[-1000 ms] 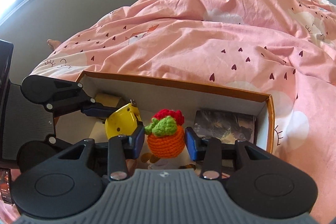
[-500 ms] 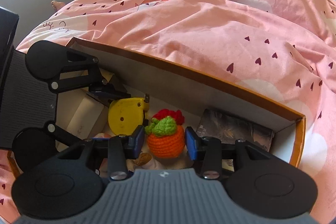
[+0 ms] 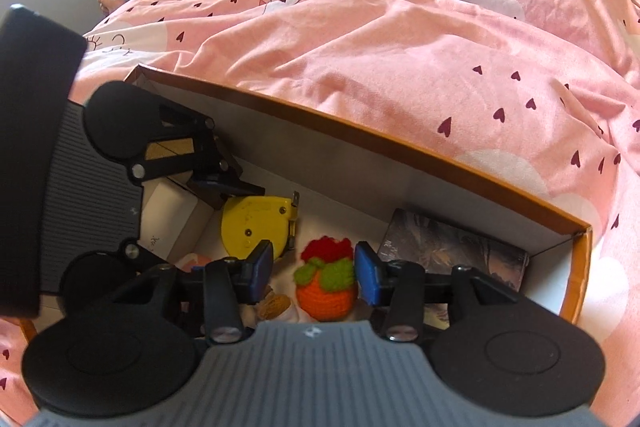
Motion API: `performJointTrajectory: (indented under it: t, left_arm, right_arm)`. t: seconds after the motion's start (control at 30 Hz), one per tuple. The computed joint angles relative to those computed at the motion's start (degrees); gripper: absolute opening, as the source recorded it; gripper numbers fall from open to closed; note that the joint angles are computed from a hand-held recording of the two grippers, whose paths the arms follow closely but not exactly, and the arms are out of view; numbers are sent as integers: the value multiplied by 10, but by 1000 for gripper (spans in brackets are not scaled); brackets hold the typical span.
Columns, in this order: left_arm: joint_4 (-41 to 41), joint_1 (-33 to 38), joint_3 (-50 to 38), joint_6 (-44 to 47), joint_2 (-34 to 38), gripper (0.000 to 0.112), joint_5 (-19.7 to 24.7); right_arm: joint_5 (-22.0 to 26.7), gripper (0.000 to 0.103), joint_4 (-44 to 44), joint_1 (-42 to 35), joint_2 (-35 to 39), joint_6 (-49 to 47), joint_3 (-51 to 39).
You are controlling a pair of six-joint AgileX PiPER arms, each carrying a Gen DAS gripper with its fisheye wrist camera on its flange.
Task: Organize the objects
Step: 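Lower the tape measure into the box with the left gripper while the right gripper lowers the fruit inside, then open both grippers and lift them out of the box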
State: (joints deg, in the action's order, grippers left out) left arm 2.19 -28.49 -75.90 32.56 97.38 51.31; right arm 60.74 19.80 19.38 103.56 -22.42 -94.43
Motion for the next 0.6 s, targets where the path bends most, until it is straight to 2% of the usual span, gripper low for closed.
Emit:
performJointTrajectory:
  t: [0.23, 0.33, 0.43, 0.6]
  left_arm:
    - [7, -7, -6, 3, 9, 59, 8]
    - [23, -14, 3, 6, 3, 62, -4]
    - [26, -19, 5, 12, -4, 72, 0]
    - [39, -26, 16, -5, -30, 75, 4]
  right_arm:
    - [-20, 50, 4, -11, -42, 8, 38]
    - [-25, 50, 5, -13, -55, 7, 54]
    - [-26, 50, 8, -16, -61, 4, 60]
    - [-25, 50, 5, -15, -69, 5, 66]
